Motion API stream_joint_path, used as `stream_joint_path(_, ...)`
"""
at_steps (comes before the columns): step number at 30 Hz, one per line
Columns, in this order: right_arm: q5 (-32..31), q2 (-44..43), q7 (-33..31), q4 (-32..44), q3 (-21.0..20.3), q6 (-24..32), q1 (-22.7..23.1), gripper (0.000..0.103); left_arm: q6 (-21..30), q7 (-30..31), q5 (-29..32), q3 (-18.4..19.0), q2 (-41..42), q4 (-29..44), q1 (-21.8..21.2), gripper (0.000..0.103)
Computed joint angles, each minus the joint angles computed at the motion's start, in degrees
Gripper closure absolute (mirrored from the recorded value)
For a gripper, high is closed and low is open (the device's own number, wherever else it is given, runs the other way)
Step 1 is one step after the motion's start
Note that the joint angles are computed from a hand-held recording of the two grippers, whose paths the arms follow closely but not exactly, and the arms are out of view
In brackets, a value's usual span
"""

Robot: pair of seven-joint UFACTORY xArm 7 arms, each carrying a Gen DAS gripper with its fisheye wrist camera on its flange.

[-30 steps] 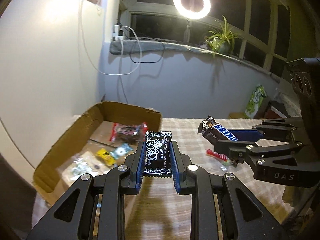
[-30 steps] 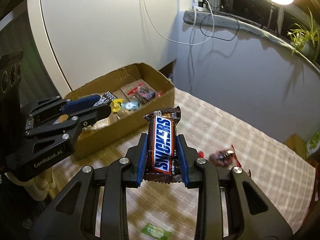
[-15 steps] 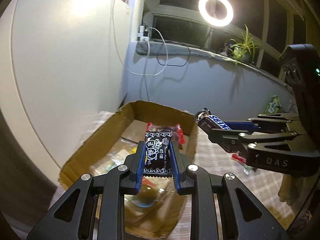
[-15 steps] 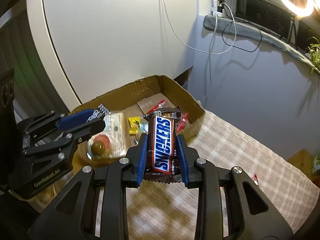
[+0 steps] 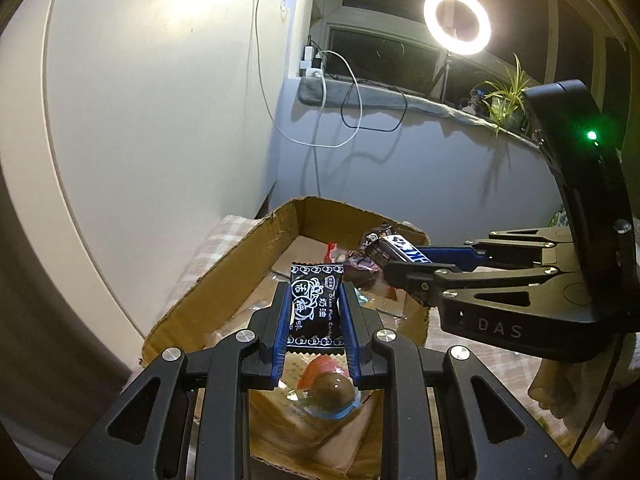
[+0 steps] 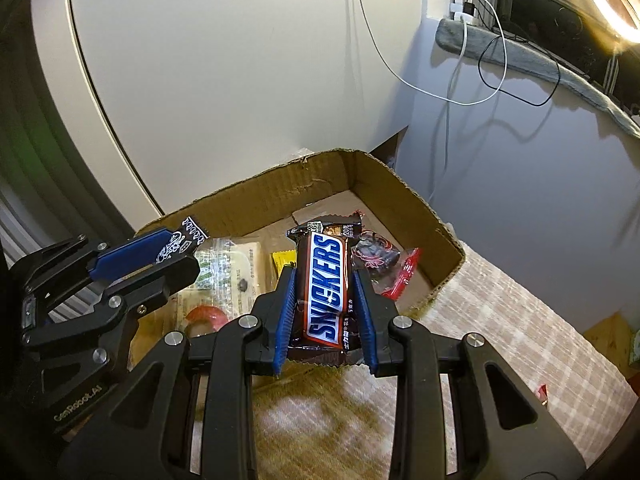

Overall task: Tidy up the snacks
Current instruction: 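Carry the black packet and Snickers bar over the box with both grippers, then open both grippers to drop the black packet and Snickers bar into the box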

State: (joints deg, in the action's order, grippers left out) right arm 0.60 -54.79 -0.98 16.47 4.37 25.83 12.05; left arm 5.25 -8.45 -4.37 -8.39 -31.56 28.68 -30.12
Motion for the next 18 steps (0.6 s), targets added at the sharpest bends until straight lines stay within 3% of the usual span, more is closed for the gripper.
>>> stream_joint_path(18, 0.1, 3.2, -0.2, 0.8, -0.4, -2.3, -0.5, 0.073, 0.7, -1.7, 0.5, -0.9, 0.9, 0.7, 1.5, 0.078)
